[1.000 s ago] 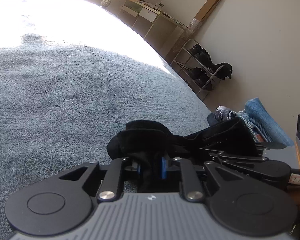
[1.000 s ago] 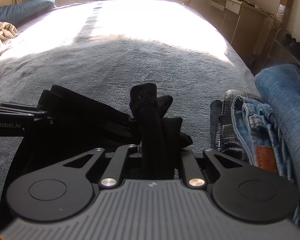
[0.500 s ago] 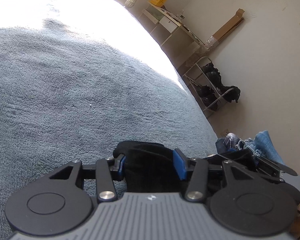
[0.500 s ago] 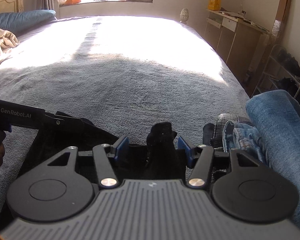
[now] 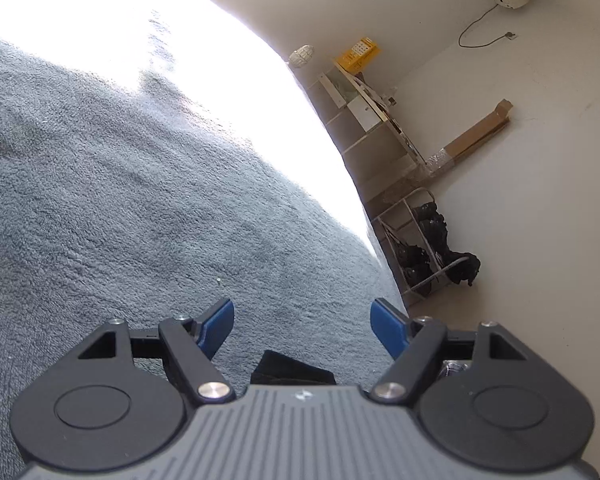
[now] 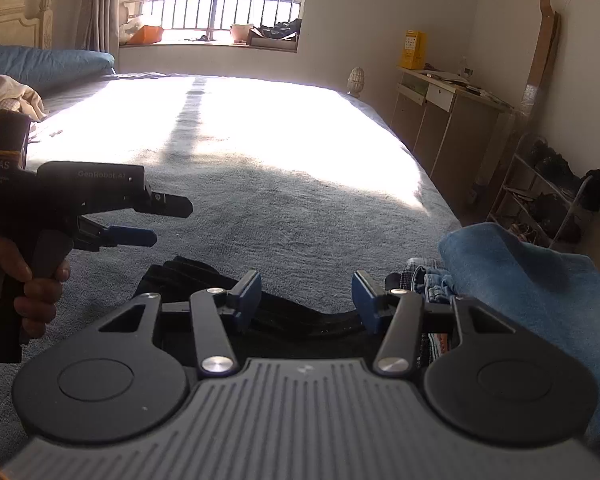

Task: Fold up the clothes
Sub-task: 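Lower the black shirt beside the jeans stack and open both tools, then press and square the placed black shirt with both open tools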

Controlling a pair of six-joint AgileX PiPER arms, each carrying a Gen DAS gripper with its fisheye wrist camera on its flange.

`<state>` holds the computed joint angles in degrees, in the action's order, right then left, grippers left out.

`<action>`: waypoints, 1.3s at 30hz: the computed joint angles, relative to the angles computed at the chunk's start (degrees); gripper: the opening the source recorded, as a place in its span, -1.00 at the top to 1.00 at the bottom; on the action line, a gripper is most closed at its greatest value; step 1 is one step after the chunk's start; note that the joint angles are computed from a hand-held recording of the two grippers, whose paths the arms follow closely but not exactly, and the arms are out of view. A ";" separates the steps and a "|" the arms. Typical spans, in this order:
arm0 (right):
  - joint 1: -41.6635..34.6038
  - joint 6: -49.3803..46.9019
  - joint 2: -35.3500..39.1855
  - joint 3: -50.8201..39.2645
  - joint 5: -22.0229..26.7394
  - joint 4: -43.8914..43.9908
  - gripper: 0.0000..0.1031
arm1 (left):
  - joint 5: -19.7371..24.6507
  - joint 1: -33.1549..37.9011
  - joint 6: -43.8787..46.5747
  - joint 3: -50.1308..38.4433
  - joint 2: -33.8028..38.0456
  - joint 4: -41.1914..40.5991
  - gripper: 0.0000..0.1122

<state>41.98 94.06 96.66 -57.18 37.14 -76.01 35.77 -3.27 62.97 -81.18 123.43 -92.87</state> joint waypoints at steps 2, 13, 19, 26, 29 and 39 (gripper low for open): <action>-1.09 -1.68 1.98 -1.48 -0.59 3.69 0.39 | -0.04 0.62 0.17 0.77 -1.37 1.22 -0.34; -5.15 -7.27 16.00 -10.88 2.01 14.29 0.76 | 9.62 -2.74 4.20 8.04 -9.09 18.88 -0.18; -5.25 -1.10 15.10 -9.22 0.18 9.42 0.76 | 8.05 -3.24 8.58 11.08 -9.58 17.26 -0.16; -3.64 -10.51 21.67 -16.99 10.37 13.03 0.76 | 3.46 -4.58 4.49 10.03 -8.38 23.05 -0.08; -5.04 -8.83 25.71 -20.72 10.28 11.59 0.78 | 3.35 -4.13 5.12 10.18 -8.24 23.06 -0.08; -2.00 5.74 13.83 -9.07 8.19 -1.87 0.75 | 2.80 -4.10 5.03 10.16 -11.56 22.50 -0.08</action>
